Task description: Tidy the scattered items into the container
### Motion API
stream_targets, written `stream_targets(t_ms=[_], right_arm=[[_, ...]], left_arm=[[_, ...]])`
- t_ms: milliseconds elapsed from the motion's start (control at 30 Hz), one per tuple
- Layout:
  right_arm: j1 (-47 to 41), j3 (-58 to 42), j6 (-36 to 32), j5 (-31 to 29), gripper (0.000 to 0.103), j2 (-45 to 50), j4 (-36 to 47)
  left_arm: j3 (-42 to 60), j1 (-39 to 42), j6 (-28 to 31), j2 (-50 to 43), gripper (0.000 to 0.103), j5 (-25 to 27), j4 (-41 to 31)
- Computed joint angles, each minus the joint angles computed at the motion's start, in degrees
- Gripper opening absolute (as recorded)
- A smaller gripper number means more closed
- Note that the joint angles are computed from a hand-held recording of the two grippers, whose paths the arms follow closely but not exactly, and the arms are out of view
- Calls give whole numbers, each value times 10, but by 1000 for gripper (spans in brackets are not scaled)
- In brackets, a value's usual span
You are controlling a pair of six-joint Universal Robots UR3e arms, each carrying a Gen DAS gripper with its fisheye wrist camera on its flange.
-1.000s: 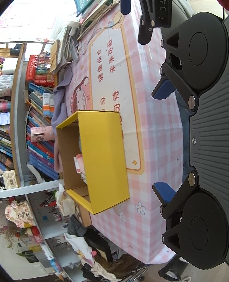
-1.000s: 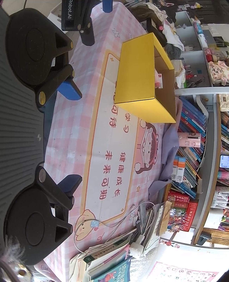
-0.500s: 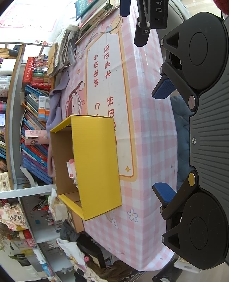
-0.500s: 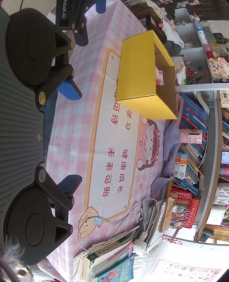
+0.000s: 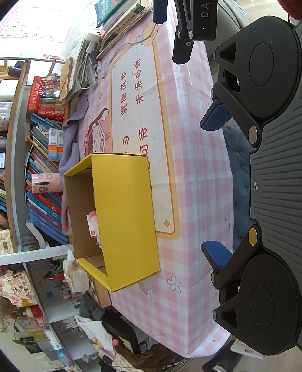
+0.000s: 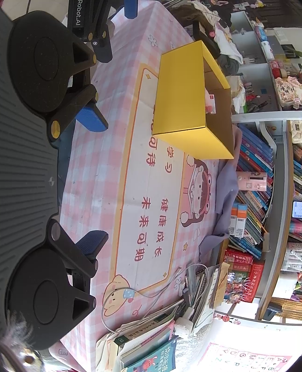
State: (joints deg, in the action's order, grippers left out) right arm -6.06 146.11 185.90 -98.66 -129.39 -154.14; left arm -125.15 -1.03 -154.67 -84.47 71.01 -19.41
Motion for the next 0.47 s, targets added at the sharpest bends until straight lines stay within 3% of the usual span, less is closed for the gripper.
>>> stream_targets(t_ms=[467], right_arm=[[-14, 1, -4, 7, 92, 5, -5]], left_arm=[[7, -2, 4, -8, 102, -14, -4]])
